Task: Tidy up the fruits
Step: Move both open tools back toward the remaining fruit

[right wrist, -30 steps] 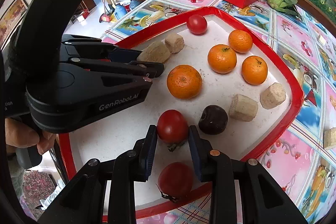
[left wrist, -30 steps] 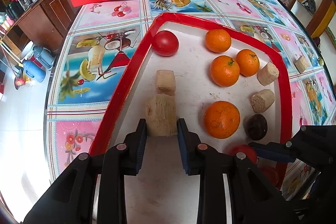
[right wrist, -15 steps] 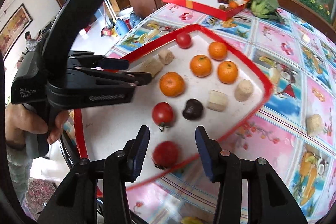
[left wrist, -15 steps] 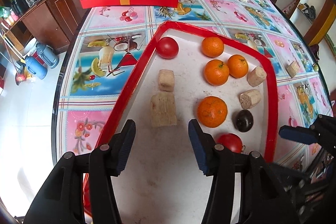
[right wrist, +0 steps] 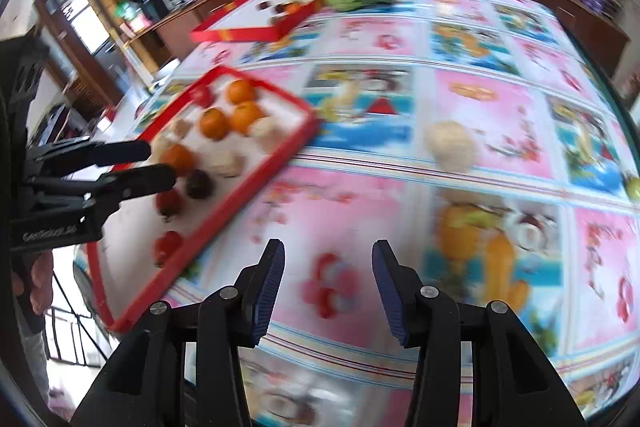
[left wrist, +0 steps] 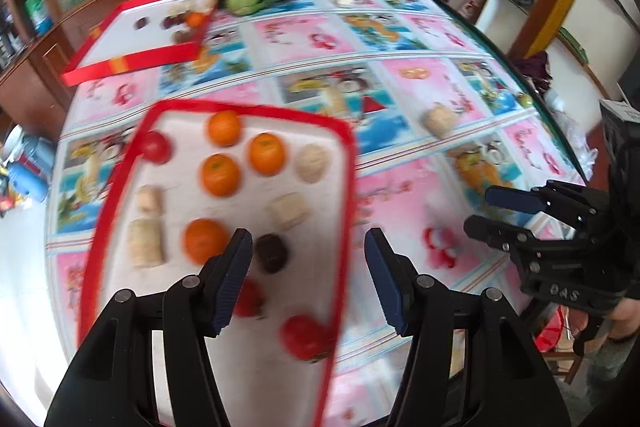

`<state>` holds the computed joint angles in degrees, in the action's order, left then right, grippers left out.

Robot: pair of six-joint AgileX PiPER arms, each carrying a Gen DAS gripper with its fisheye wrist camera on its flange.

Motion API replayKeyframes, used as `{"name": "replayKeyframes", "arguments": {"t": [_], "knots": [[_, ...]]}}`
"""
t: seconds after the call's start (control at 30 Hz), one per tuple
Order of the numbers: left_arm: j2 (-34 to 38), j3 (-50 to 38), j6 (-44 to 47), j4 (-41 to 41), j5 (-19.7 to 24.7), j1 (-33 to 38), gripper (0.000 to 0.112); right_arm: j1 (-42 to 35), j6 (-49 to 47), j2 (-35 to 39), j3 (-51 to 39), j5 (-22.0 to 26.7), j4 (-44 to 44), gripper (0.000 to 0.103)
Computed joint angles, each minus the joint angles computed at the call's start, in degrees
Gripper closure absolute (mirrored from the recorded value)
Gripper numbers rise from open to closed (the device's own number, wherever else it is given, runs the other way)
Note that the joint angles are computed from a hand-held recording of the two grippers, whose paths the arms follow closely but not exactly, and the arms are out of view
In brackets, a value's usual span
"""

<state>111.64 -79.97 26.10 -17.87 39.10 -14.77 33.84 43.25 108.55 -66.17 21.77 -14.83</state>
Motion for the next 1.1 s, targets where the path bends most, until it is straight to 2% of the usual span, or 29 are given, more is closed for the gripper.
{"name": "replayKeyframes", "arguments": {"t": [0.23,0.47,0.63,0.77,1.1], "knots": [[5.2,-6.3,-6.2,2.0,1.5,-9.0,0.055,-10.5,6.5,-9.2,14.3,-5.1,-6.0,0.056],[12.6,-15.0,-13.9,3.8,1.3,-13.9,0.056,-23.9,-0.8,-13.6,20.4,-7.8,-3.9,0.055],[17.9,-21.0,-19.2,6.5,2.4,-15.5,0.056,-34.2,-14.2,-10.8,18.3,-9.1,5.4,0.055],[20.8,-25.2,-21.9,8.7,4.1,-16.3,0.056,-38.5,-21.2,-7.0,14.7,-8.8,10.2,0.055],[28.6,-39.0,-26.6,12.7,9.4,-18.5,0.056,-40.8,-20.2,3.2,2.2,-3.5,4.6,0.056]]}}
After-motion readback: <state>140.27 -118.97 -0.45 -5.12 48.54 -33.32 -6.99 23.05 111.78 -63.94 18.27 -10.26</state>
